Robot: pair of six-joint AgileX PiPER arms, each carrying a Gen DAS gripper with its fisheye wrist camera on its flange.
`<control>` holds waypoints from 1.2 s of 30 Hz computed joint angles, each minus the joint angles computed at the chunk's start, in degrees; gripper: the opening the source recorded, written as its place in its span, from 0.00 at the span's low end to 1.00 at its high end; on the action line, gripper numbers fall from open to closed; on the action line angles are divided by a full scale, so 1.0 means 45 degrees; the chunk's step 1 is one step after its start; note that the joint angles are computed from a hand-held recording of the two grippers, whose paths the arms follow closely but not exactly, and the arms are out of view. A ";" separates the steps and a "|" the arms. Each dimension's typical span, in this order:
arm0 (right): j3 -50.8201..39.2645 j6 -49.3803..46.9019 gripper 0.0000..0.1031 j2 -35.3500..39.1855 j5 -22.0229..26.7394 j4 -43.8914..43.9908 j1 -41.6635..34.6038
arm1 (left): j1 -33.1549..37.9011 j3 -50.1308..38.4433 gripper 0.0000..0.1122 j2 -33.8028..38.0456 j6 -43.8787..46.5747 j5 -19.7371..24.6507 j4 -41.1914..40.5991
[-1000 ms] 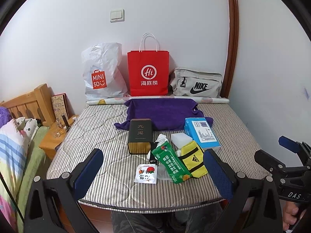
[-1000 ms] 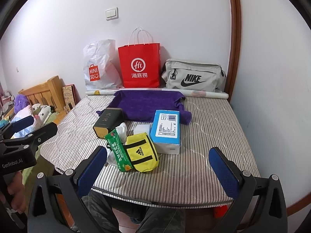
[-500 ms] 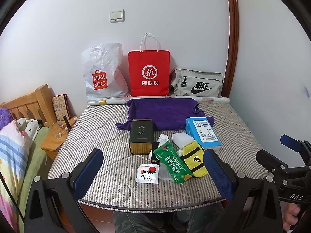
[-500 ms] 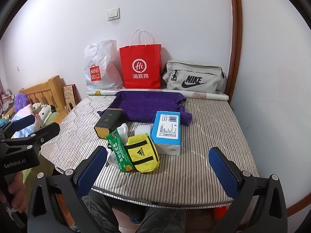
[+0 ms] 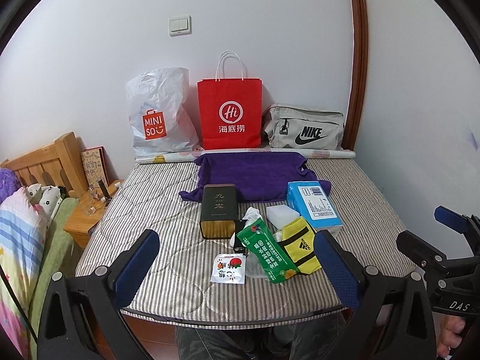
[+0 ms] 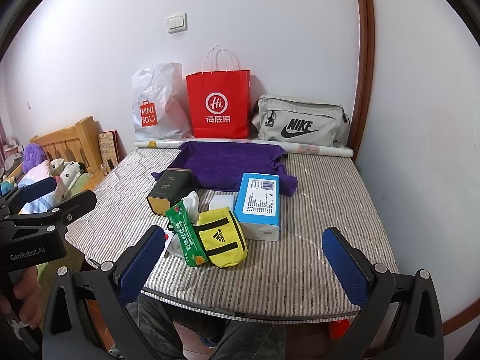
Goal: Organize soft objects
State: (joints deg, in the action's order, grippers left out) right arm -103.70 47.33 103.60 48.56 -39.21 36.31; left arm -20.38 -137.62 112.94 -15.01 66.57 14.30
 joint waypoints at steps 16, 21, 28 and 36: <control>0.0200 0.0035 1.00 -0.0159 -0.0109 -0.0093 0.0081 | 0.0195 0.0513 0.92 -0.0284 0.0009 -0.0438 -0.0109; 0.0493 -0.0018 1.00 -0.0187 -0.0525 0.0087 -0.0122 | 0.0661 0.1082 0.92 -0.0511 0.0260 -0.0984 -0.0476; 0.0426 -0.0758 1.00 0.0400 -0.1192 0.1273 -0.0777 | 0.1650 -0.0001 0.92 0.0715 0.0831 -0.0358 -0.1944; -0.0141 -0.2085 1.00 0.1489 -0.1399 0.3094 -0.1465 | 0.1852 -0.1354 0.92 0.2927 0.1072 0.0720 -0.1840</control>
